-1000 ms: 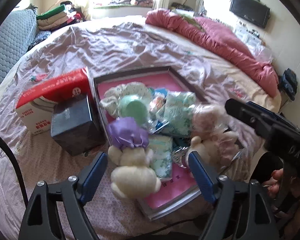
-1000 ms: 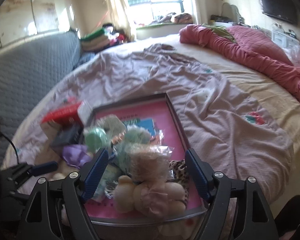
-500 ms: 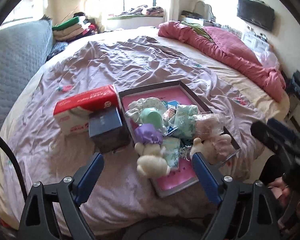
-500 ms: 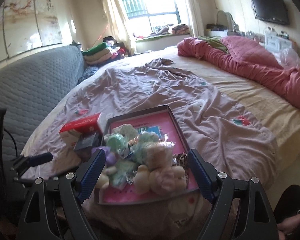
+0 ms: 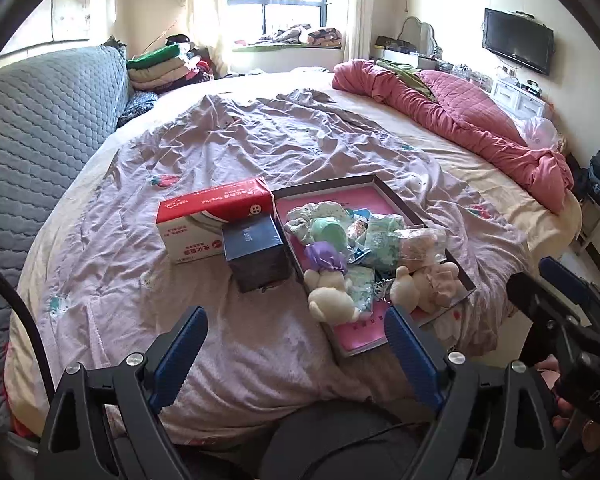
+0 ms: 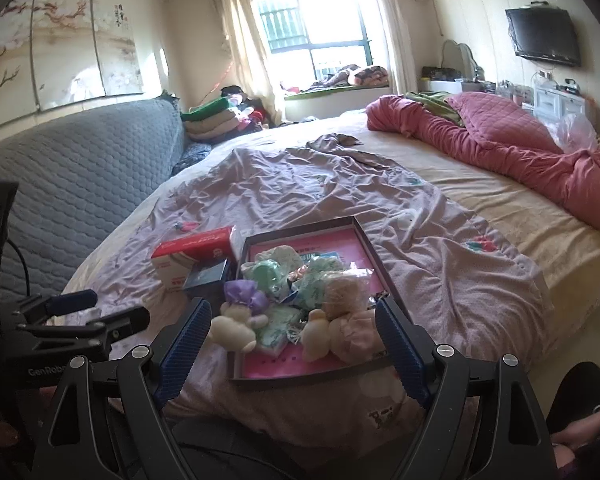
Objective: Organize soft objects
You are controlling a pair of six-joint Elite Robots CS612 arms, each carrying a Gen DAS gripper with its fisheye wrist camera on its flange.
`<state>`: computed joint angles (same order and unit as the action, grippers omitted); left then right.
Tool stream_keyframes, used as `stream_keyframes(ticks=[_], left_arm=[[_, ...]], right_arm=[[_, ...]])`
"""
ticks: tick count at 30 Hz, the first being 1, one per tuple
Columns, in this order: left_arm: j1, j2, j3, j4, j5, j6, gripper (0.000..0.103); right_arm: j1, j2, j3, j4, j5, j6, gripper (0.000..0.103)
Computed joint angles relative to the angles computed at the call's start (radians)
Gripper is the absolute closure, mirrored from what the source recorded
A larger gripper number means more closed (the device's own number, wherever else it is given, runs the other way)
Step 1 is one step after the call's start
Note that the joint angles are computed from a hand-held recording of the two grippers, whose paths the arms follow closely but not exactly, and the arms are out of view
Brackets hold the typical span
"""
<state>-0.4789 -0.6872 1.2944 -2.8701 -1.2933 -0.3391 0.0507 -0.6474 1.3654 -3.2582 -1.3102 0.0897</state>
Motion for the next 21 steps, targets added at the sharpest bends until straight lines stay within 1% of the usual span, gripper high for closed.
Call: stream_keyframes(ticks=[4,6,9,12,17,21], left_arm=[[-0.002,-0.011,0.018,-0.008,-0.005,0.007,0.013],[-0.004,-0.013,0.021,0.003,-0.001,0.008,0.013],[-0.004,-0.013,0.023,0.015,0.001,0.003,0.013],[-0.005,-0.013,0.024,0.029,0.006,-0.001,0.013],[-0.009,-0.017,0.035,0.024,0.013,0.001,0.013],[-0.013,-0.021,0.044,0.023,0.018,0.003,0.013]], right_arm=[[0.005,-0.002,0.01,-0.027,-0.006,0.005,0.018],[0.005,-0.002,0.013,-0.037,0.006,0.001,0.018],[0.008,-0.003,0.019,-0.042,0.001,0.001,0.018],[0.009,-0.004,0.02,-0.03,0.012,0.003,0.018],[0.014,-0.004,0.024,-0.009,0.013,-0.005,0.018],[0.02,-0.01,0.038,-0.015,-0.017,-0.008,0.018]])
